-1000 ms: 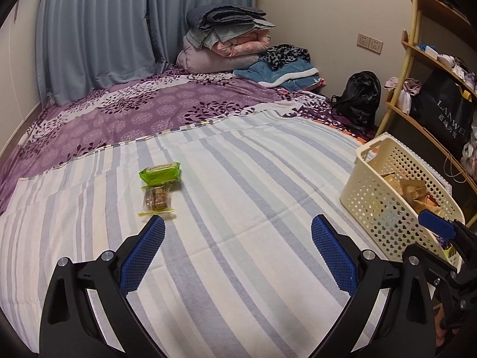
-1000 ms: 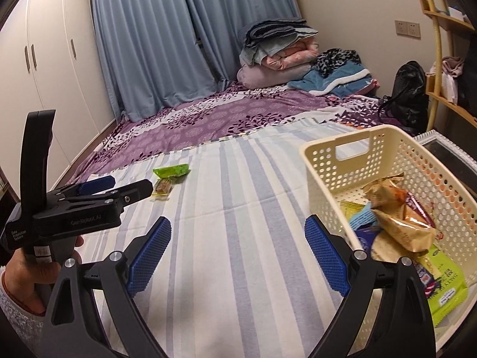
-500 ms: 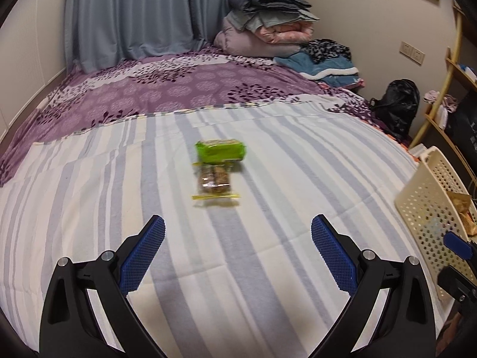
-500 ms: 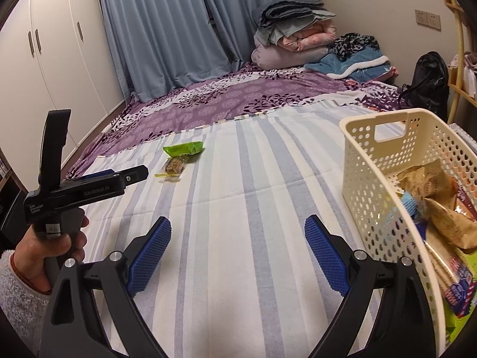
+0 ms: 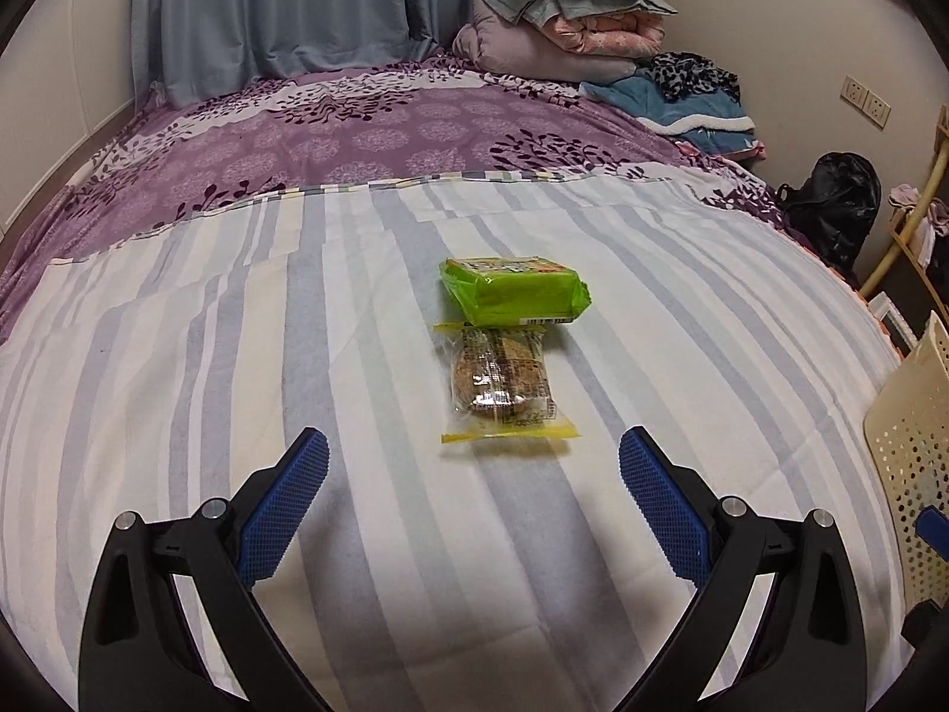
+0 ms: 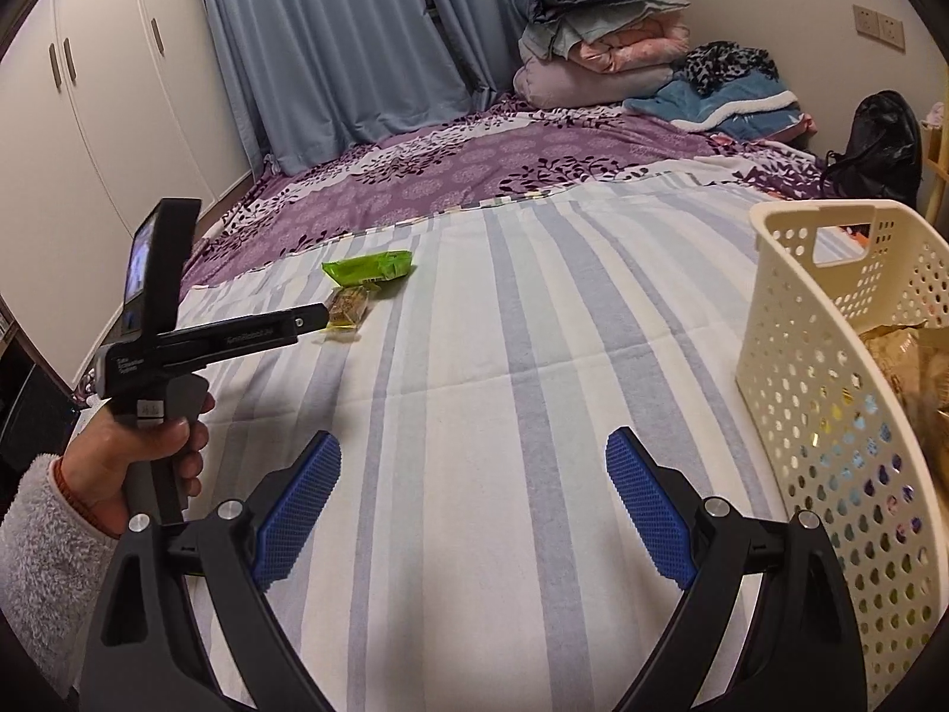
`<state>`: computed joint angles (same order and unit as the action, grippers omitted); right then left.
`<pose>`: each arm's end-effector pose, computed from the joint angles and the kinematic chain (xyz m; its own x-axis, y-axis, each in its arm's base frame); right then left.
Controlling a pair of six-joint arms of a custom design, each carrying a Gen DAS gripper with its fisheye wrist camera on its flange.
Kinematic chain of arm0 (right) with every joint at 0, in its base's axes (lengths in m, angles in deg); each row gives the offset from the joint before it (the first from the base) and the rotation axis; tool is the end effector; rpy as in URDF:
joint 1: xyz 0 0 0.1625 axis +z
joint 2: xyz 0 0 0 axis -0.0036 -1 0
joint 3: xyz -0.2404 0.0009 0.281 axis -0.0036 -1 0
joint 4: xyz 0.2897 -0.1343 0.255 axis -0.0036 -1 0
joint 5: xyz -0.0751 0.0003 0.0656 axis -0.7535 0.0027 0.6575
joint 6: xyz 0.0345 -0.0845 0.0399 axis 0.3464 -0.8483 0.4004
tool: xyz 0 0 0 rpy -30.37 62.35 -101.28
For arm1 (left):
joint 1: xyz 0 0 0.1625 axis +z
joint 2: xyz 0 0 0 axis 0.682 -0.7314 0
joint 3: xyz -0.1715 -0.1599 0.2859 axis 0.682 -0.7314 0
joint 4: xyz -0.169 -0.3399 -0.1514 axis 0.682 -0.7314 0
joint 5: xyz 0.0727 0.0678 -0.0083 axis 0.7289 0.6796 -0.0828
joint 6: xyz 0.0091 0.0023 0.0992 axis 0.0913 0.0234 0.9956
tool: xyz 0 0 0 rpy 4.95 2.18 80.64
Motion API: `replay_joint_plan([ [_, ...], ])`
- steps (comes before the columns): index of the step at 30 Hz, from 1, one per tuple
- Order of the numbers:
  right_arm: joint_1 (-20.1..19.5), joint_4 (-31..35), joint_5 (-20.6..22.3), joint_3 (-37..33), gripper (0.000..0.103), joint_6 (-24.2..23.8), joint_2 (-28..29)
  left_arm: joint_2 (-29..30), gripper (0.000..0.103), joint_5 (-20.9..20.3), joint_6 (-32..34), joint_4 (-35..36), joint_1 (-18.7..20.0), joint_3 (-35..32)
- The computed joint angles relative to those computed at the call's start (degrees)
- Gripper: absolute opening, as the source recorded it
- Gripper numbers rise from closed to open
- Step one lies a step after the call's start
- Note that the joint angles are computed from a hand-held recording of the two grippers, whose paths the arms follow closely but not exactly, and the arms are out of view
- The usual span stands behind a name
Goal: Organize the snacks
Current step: 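Grasp the clear cookie packet with the left tool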
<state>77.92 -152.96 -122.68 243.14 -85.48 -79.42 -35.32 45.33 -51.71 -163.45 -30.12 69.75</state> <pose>0.0751 -0.2766 0.2515 -0.7166 -0.5596 0.4162 -0.6875 0.6672 -0.2866 -0.2018 -0.2588 0.0873 -0.7447 -0.3373 -0.5759 0.1982 0.7122 -0.6734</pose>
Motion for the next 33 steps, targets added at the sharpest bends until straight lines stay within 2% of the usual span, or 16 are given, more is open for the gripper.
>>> replay_joint_plan([
  [6, 1.3, -4.2, -1.3, -0.4, 0.09, 1.4, 5.3, 0.5, 0.099, 2.8, 6.2, -8.4, 5.2, 1.4],
  [9, 2.3, -6.3, -2.2, -0.4, 0.09, 2.1, 7.7, 1.4, 0.091, 3.7, 9.3, -12.4, 7.0, 1.6],
  [11, 3.0, -7.7, -2.9, -0.6, 0.09, 2.7, 9.5, 2.2, 0.09, 4.2, 11.3, -15.2, 8.4, 1.7],
  [12, 3.0, -8.2, -3.0, -0.5, 0.09, 2.8, 9.9, 2.5, 0.088, 4.4, 12.0, -16.2, 8.9, 1.8],
  [13, 3.3, -8.8, -3.3, -0.5, 0.09, 3.0, 10.6, 2.9, 0.079, 4.5, 12.9, -17.5, 9.5, 1.9],
  [15, 3.8, -9.9, -3.8, -0.6, 0.09, 3.2, 12.0, 3.3, 0.078, 4.5, 14.0, -19.6, 10.1, 2.4],
  [17, 4.2, -11.1, -4.4, -0.7, 0.09, 3.6, 13.4, 3.6, 0.078, 5.0, 14.2, -20.0, 10.1, 2.6],
  [18, 4.5, -11.6, -4.7, -0.8, 0.09, 3.8, 14.1, 3.6, 0.074, 5.1, 14.5, -20.2, 10.1, 2.6],
  [19, 4.9, -12.3, -5.0, -0.7, 0.09, 4.1, 14.9, 3.3, 0.065, 5.2, 15.3, -21.2, 10.0, 3.1],
  [22, 6.5, -14.2, -6.0, -1.1, 0.09, 4.7, 17.6, 1.8, 0.05, 5.2, 16.2, -23.2, 9.5, 4.5],
  [28, 10.3, -18.6, -7.5, -2.8, 0.09, 6.4, 25.0, -3.3, 0.049, 4.5, 11.5, -19.0, 6.2, 7.2],
  [32, 13.3, -22.4, -8.3, -5.1, 0.09, 9.0, 32.2, -9.4, 0.048, 3.2, 4.3, -9.6, 1.4, 8.7],
  [33, 14.3, -23.9, -8.7, -5.8, 0.09, 9.6, 34.5, -11.0, 0.045, 2.8, 2.6, -7.2, 0.1, 9.0],
])
